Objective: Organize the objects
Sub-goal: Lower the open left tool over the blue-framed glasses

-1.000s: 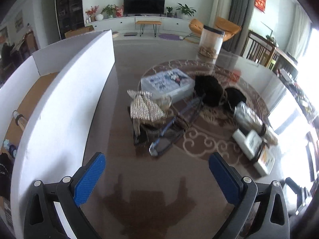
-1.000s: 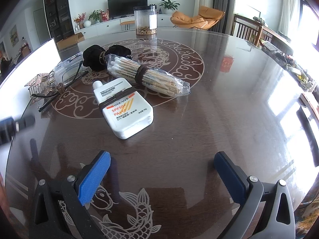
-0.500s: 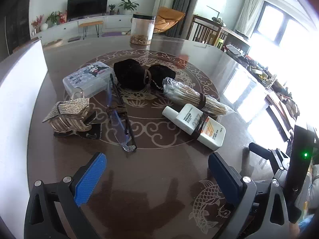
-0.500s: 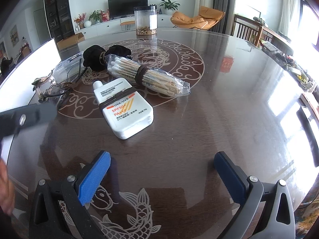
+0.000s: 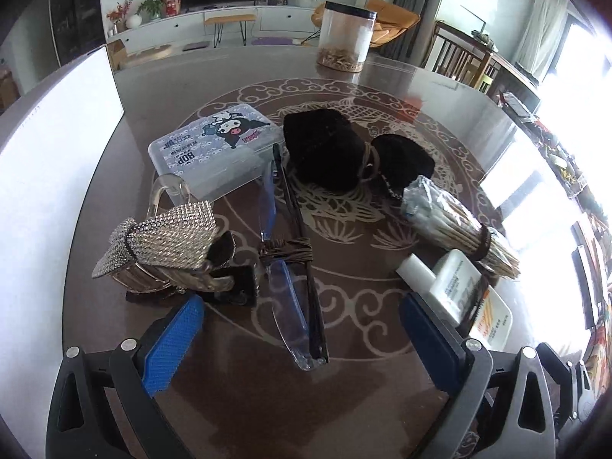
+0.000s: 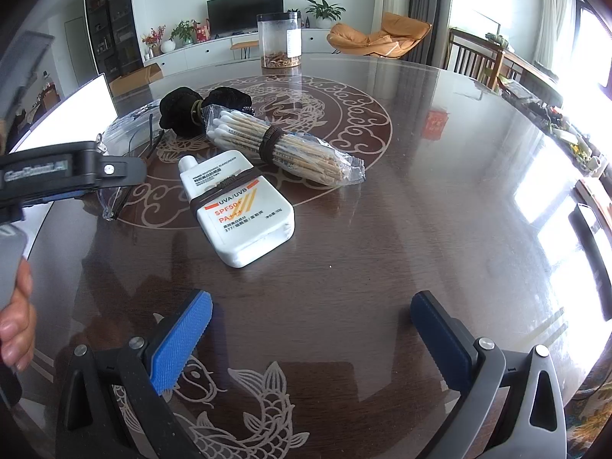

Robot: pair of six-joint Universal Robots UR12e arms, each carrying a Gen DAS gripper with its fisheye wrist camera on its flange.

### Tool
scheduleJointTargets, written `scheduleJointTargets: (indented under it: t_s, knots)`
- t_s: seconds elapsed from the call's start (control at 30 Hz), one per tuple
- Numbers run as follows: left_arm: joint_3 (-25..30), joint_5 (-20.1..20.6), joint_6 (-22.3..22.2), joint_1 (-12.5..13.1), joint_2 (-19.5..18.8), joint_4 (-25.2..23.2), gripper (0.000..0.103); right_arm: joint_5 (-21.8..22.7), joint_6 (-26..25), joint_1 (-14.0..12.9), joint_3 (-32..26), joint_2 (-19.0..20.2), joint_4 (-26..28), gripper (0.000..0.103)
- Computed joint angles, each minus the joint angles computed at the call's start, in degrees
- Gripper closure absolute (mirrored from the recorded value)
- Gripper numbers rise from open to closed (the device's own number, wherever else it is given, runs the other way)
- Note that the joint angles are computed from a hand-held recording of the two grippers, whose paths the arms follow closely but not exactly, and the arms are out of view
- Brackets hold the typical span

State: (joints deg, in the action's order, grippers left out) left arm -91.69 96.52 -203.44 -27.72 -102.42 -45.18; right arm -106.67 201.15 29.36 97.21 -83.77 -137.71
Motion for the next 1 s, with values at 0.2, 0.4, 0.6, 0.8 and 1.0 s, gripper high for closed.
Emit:
scheduleJointTargets:
  t_s: [0.2, 0.4, 0.6, 0.8, 1.0]
  knots:
    - [1.6, 2.84, 1.14, 0.1, -1.57, -2.66, 0.0, 0.09, -0.06, -0.01, 0.01, -0.02, -0.05, 0.0]
    - [3.55, 4.29, 3.02, -0.04, -2.82, -4.76, 0.0, 0.09, -0.11, -0.04, 0.04, -0.08, -0.11, 0.0]
    - [5.39, 4.08, 2.04, 0.11, -3.45, -8.37, 0.0, 0.06, -0.13, -0.04, -0.05, -0.06, -0.1, 0.0]
    - [7.0, 2.94, 2.06, 0.32, -3.82, -11.89, 0.0, 0.05, -0.14, -0.02, -0.03, -0.06, -0.16, 0.0]
    - [7.13, 1.83, 4.22, 0.59, -3.83, -12.04, 0.0, 0.05, -0.15, -0.02, 0.0, -0.07, -0.2, 0.0]
